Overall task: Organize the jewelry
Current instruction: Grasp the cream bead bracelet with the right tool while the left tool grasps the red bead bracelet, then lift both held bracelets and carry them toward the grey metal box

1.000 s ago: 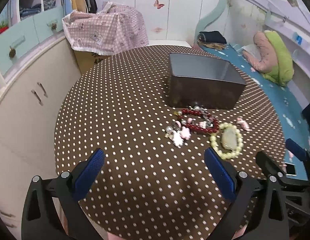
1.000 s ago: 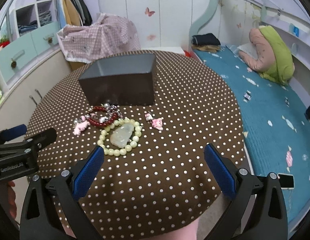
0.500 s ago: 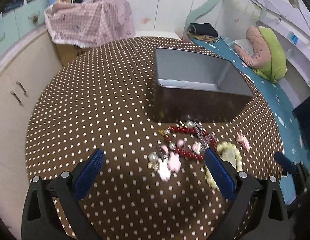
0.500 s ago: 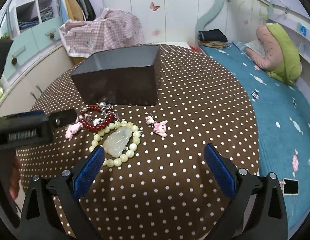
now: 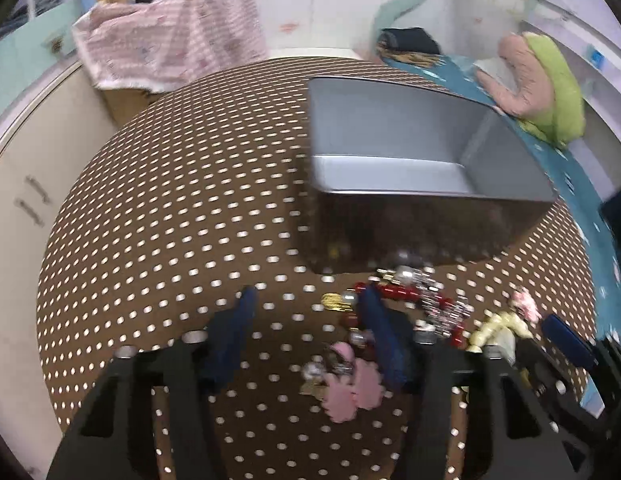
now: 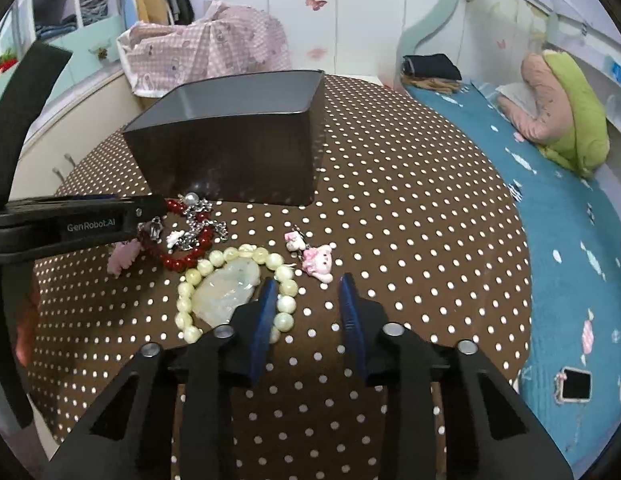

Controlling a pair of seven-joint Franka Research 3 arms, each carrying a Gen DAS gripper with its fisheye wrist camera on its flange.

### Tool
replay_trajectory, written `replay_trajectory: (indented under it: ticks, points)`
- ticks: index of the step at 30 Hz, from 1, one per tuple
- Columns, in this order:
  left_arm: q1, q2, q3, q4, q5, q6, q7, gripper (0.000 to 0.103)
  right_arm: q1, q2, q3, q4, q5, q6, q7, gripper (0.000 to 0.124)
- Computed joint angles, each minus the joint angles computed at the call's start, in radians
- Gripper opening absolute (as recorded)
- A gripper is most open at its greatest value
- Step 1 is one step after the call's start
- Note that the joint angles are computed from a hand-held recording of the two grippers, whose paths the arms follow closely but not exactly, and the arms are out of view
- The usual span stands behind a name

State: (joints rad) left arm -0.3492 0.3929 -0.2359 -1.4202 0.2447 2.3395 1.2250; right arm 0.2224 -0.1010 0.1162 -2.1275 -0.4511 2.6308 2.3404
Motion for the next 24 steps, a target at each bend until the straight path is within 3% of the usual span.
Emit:
replay_trajectory:
  ticks: [1,2,4,5,11,19,24]
  points:
    - [0.007,0.0,-0.01,-0.001,-0.015,0.003,0.025,0.027,-0.001,0.001,-0.003,-0.004,0.001,0.014,-0.006,0.025]
    - [0.013,0.002,-0.019,0.001,-0.031,0.004,0.052,0.013,-0.001,0.001,-0.004,-0.006,0.002,0.023,-0.011,0.024]
    - [0.009,-0.001,-0.015,-0.001,-0.028,-0.004,0.061,0.009,0.004,0.003,-0.011,-0.009,0.052,0.042,-0.051,0.01]
    - [0.024,0.0,-0.027,-0.001,-0.066,-0.001,0.081,0.007,0.003,0.005,-0.011,-0.008,0.062,0.046,-0.049,0.01]
    - [0.066,-0.051,-0.046,-0.054,-0.178,0.061,0.137,0.007,-0.001,-0.014,-0.012,-0.026,0.11,0.06,-0.058,0.01]
    - [0.102,-0.144,-0.074,-0.132,-0.329,0.146,0.246,0.007,-0.035,-0.073,0.024,-0.045,0.05,0.074,-0.011,0.01]
    - [0.091,-0.185,-0.065,-0.154,-0.343,0.187,0.259,0.007,-0.065,-0.108,0.057,-0.041,-0.019,0.073,0.033,0.01]
